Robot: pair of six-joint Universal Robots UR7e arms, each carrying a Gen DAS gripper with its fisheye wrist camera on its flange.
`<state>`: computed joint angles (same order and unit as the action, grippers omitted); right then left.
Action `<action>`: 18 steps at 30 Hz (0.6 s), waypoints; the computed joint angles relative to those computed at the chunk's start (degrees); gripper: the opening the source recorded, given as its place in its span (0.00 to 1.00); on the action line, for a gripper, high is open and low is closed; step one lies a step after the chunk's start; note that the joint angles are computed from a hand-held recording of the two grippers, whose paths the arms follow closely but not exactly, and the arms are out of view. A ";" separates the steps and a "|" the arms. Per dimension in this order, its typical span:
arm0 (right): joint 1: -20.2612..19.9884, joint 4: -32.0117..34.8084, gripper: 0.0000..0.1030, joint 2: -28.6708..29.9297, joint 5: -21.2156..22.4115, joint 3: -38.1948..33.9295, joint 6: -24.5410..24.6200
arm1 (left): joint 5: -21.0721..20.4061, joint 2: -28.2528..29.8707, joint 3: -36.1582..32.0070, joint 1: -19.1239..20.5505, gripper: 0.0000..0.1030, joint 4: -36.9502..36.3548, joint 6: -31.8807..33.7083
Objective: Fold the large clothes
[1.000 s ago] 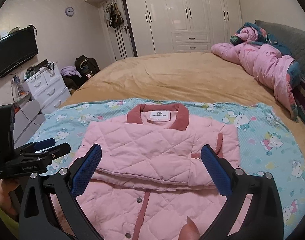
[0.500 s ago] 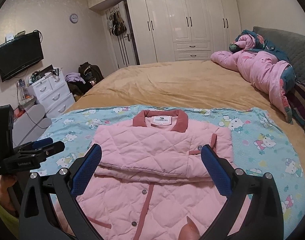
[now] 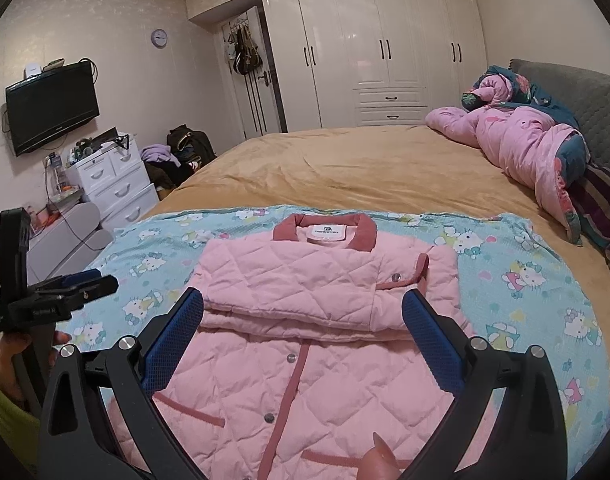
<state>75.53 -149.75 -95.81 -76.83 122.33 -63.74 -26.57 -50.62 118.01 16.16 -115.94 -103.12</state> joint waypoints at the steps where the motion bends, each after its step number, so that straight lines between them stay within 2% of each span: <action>1: -0.45 0.45 0.96 -0.36 0.19 0.22 -0.45 | -0.04 -0.15 0.18 -0.24 0.91 0.54 -0.72; 15: -5.39 2.60 0.96 -1.75 -0.96 1.60 -4.09 | -3.46 -0.27 3.14 -2.88 0.91 3.44 -6.98; 18: -6.54 2.27 0.96 -1.80 -1.87 2.01 -4.92 | -4.30 -0.21 4.42 -3.43 0.91 1.85 -7.17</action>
